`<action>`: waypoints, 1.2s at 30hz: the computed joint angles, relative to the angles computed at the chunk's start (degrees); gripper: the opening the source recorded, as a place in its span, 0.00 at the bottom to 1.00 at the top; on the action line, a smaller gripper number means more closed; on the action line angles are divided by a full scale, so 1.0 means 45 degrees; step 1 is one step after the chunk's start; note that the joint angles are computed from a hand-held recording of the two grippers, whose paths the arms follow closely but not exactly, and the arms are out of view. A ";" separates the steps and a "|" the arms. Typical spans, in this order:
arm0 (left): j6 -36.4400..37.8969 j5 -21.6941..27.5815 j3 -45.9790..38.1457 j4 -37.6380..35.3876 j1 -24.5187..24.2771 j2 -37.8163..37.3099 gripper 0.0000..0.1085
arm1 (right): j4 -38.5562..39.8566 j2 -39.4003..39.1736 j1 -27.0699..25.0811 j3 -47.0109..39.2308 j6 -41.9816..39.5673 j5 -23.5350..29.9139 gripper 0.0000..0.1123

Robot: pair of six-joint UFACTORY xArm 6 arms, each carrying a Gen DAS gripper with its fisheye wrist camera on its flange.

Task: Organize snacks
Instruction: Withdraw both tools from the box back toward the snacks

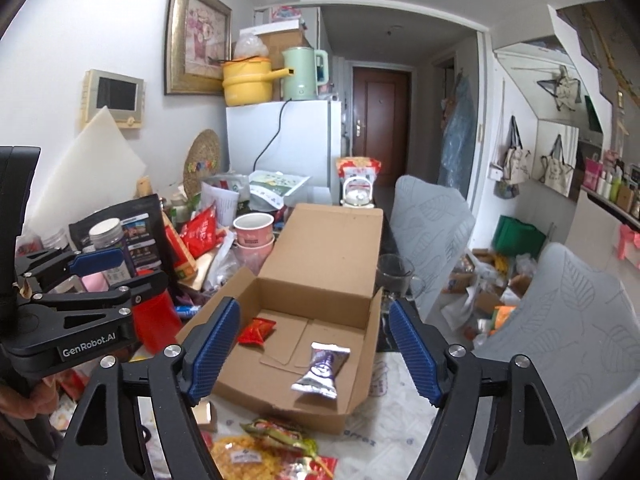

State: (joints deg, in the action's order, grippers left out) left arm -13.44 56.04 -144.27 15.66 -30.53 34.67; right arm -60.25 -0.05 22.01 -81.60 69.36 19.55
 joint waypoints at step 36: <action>-0.3525 -0.4931 1.5068 0.1940 -0.0639 -0.9503 0.56 | -0.4754 -0.3566 0.1719 0.5833 0.6401 0.0413 0.79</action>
State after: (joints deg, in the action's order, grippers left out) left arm -29.30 33.85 -76.46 24.39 -33.41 -8.09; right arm -81.64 -16.10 29.74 -55.35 98.17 21.41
